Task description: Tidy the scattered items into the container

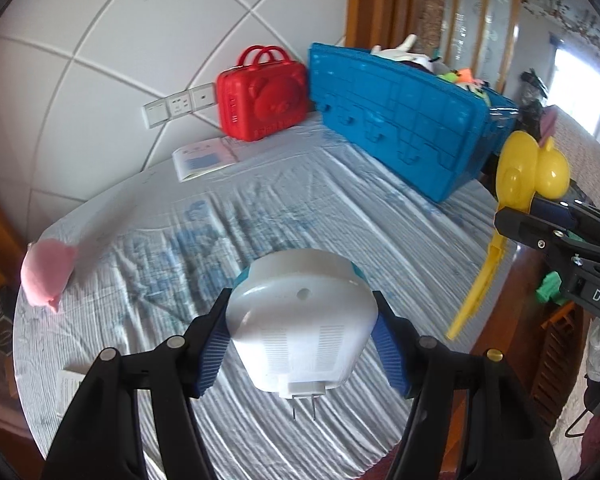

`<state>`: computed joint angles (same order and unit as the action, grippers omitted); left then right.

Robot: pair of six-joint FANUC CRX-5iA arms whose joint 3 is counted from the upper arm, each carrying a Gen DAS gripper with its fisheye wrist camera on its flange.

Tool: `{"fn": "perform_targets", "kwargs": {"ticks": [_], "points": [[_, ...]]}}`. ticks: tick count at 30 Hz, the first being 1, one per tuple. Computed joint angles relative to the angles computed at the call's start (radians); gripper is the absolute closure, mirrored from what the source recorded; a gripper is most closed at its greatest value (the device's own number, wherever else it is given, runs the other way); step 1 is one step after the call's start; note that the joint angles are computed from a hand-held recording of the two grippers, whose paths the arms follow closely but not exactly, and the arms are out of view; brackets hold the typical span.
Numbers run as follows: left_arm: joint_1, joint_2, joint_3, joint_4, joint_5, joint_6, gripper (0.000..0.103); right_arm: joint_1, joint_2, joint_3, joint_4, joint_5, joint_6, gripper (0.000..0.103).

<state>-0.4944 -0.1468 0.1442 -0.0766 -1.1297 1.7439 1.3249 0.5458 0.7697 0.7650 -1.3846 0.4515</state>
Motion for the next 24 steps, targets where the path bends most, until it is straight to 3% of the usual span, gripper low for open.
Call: {"fn": "perform_targets", "kwargs": {"ticks": [12, 24], "points": [[-0.166, 0.150, 0.191, -0.061, -0.029, 0.051, 0.039, 0.031, -0.237, -0.340, 0.101, -0.021, -0.214, 0.065], [-0.358, 0.396, 0.543, -0.199, -0.160, 0.225, 0.039, 0.016, -0.496, -0.634, 0.110, 0.030, -0.234, 0.065]]}}
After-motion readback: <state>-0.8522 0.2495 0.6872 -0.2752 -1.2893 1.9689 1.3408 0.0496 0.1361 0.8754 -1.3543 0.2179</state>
